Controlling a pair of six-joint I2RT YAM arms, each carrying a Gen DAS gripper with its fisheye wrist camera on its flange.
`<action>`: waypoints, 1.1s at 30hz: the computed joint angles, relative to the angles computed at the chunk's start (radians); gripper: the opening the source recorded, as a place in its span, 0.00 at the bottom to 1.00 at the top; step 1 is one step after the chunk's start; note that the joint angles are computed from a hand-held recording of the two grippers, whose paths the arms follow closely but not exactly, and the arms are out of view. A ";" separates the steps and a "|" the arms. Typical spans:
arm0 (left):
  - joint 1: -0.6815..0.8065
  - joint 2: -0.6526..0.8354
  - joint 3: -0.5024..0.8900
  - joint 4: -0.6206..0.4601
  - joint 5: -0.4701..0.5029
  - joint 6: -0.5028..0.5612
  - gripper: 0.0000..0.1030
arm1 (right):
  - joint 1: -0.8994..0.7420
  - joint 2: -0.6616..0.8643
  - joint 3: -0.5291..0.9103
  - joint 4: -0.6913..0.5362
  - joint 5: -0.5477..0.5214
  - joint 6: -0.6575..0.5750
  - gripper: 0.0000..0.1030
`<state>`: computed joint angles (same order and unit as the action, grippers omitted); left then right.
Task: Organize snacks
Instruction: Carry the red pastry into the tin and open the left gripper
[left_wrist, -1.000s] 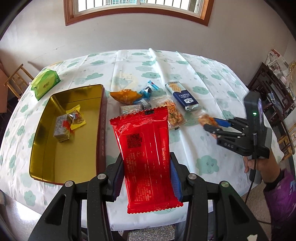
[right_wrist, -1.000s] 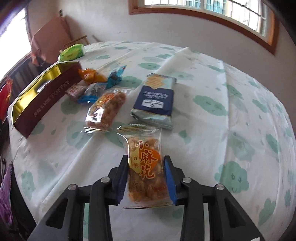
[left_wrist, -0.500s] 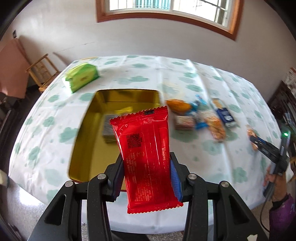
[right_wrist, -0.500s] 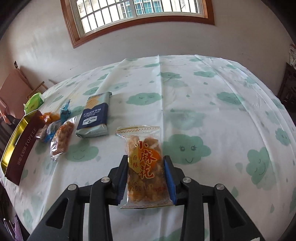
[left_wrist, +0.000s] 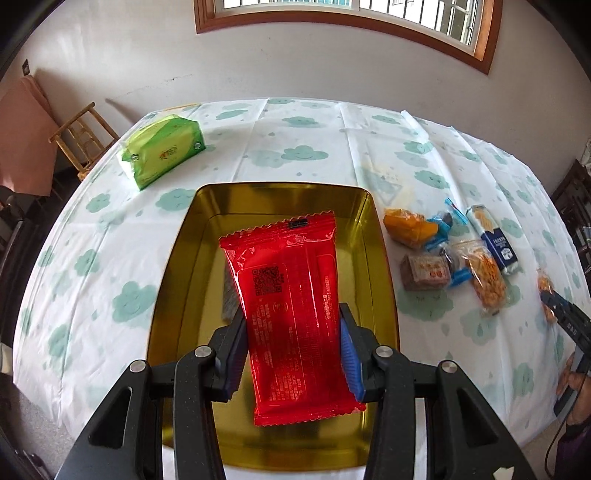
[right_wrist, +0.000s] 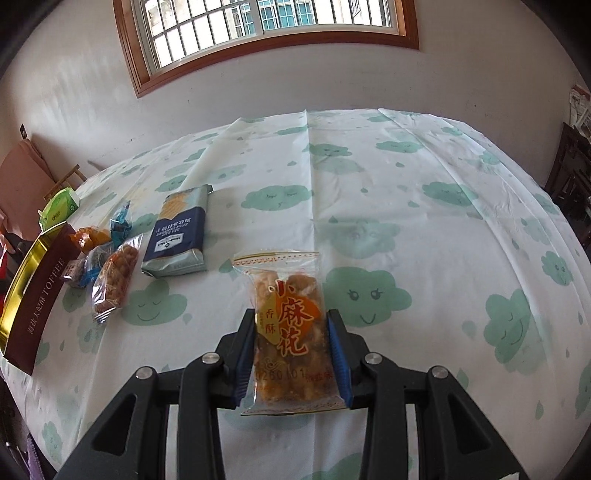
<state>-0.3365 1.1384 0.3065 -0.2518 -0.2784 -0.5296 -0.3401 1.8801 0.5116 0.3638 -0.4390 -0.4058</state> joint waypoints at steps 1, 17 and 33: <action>0.008 0.025 0.007 0.025 0.008 0.013 0.40 | 0.000 0.000 0.000 0.001 0.004 -0.002 0.36; 0.035 0.314 0.148 0.163 0.004 0.108 0.40 | 0.011 -0.003 -0.009 0.012 0.018 0.000 0.36; 0.027 0.448 0.221 0.196 0.002 0.120 0.40 | 0.011 -0.002 -0.008 0.013 0.018 0.000 0.36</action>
<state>-0.3096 1.5862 0.5275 -0.0559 -0.2760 -0.4091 -0.3293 1.8782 0.5032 0.3772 -0.4215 -0.4063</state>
